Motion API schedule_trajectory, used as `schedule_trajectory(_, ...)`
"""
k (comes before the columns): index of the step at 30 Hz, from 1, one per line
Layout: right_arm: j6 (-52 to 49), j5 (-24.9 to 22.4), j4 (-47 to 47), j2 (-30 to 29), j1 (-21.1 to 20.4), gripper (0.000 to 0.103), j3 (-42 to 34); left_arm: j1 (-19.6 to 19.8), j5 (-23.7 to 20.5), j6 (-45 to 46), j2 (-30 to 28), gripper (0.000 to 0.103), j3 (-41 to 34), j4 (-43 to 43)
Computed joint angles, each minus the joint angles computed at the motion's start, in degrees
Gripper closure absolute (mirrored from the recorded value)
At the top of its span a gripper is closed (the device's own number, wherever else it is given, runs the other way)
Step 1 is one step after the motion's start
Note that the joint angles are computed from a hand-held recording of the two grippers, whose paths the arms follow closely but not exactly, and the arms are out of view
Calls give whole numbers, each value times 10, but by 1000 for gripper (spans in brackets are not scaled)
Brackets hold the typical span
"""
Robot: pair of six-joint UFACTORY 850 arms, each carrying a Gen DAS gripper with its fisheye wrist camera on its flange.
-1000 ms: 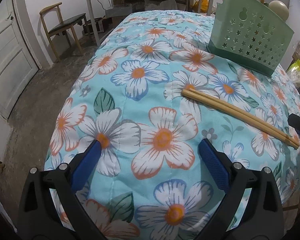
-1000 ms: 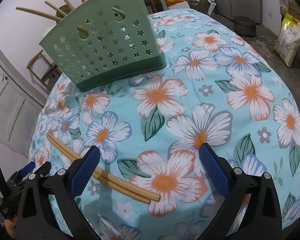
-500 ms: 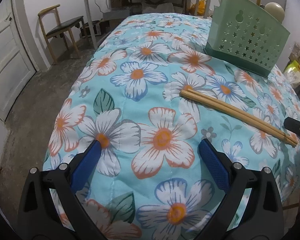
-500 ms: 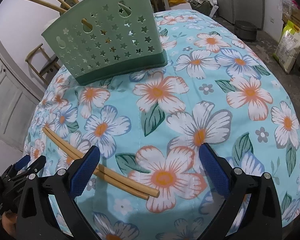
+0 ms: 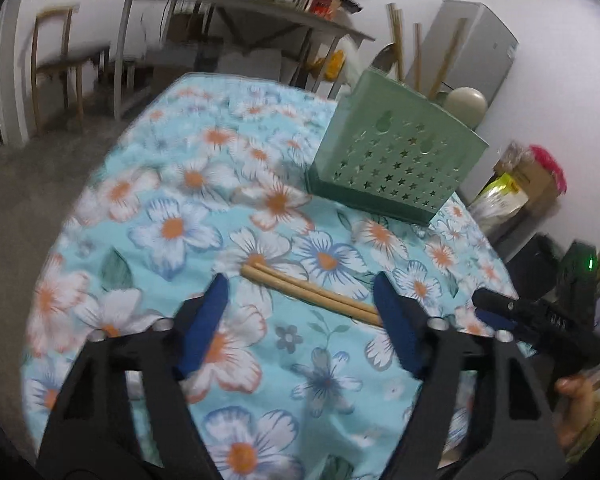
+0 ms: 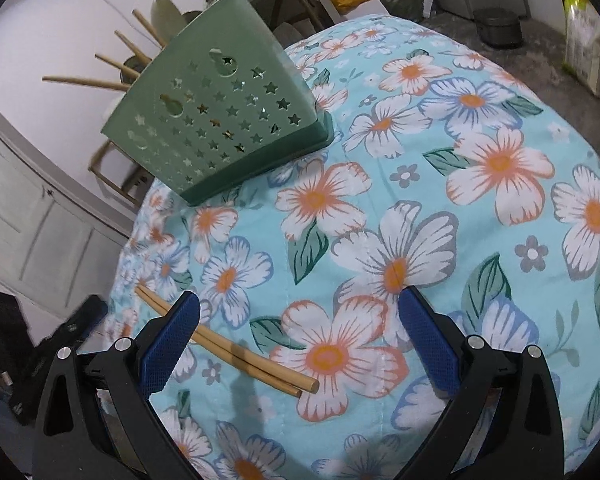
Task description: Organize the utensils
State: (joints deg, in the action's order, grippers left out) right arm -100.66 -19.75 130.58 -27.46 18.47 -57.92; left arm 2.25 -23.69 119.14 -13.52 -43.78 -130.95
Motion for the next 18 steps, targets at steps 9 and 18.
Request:
schedule_trajectory(9, -42, 34, 31, -1, 15, 6, -6, 25, -24, -56, -56, 80, -33, 11)
schedule_trajectory(18, -43, 41, 33, -2, 17, 6, -9, 50, -78, -152, -63, 102, -29, 133)
